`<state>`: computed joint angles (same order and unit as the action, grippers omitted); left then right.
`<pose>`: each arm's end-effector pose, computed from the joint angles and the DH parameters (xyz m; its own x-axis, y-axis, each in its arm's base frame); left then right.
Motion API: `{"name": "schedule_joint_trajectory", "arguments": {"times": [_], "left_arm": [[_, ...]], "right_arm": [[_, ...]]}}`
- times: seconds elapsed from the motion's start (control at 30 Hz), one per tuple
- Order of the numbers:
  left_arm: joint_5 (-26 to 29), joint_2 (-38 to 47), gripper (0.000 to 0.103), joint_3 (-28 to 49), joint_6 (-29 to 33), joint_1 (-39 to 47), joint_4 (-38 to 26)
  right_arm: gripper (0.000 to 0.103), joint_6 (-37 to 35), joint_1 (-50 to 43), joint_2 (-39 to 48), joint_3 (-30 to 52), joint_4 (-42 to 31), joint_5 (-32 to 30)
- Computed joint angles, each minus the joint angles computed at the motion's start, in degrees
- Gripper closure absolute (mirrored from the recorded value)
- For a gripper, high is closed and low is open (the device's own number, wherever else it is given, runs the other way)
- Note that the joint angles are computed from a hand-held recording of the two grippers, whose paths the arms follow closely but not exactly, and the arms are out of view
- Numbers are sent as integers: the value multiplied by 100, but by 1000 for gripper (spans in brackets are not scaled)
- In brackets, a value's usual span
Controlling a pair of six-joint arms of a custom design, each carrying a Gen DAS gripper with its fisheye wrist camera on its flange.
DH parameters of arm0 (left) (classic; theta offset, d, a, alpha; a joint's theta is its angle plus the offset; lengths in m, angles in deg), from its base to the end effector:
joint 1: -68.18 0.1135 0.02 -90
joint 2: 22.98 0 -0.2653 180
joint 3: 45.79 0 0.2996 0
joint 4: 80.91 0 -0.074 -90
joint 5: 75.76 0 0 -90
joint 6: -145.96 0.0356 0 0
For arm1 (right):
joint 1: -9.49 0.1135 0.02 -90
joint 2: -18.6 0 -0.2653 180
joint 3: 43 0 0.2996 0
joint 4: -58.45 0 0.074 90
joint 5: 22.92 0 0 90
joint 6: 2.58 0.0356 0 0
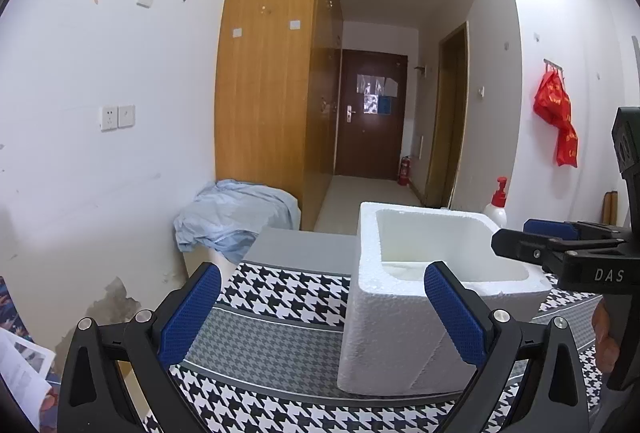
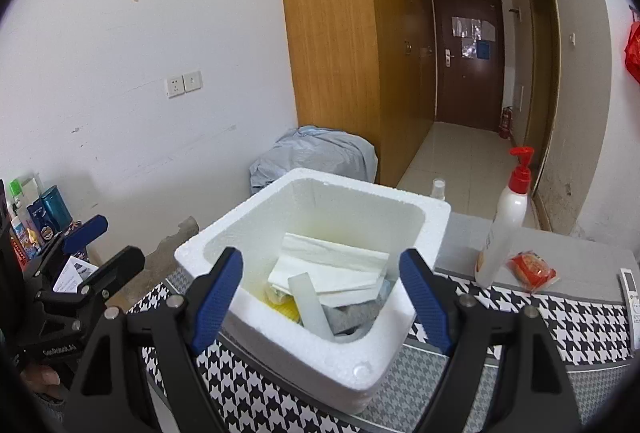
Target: Organize soft objects
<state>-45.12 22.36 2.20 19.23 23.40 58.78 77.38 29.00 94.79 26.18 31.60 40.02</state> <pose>0.1676 -0.1232 0.2598 -0.2731 -0.1584 -0.9489 -0.3591 0.9318 -0.0521 0.3168 0.1294 0.2757 -0.4032 -0.3076 -0.8619 -0.7350 0.6699 0.1048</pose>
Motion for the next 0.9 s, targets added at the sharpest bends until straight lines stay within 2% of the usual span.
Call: {"name": "schedule_joint_trajectory", "arguments": {"times": [0.2, 0.43, 0.9], "left_arm": [[-156, 185, 1, 166, -214, -248, -253], [-342, 314, 1, 398, -379, -537, -388], [-918, 1027, 1, 1039, -1004, -1546, -942]], "right_arm": [[18, -64, -109, -262, -163, -25, -105], [1, -68, -404, -728, -492, 61, -259], [0, -162, -1281, -1931, -1243, -59, -936]]}}
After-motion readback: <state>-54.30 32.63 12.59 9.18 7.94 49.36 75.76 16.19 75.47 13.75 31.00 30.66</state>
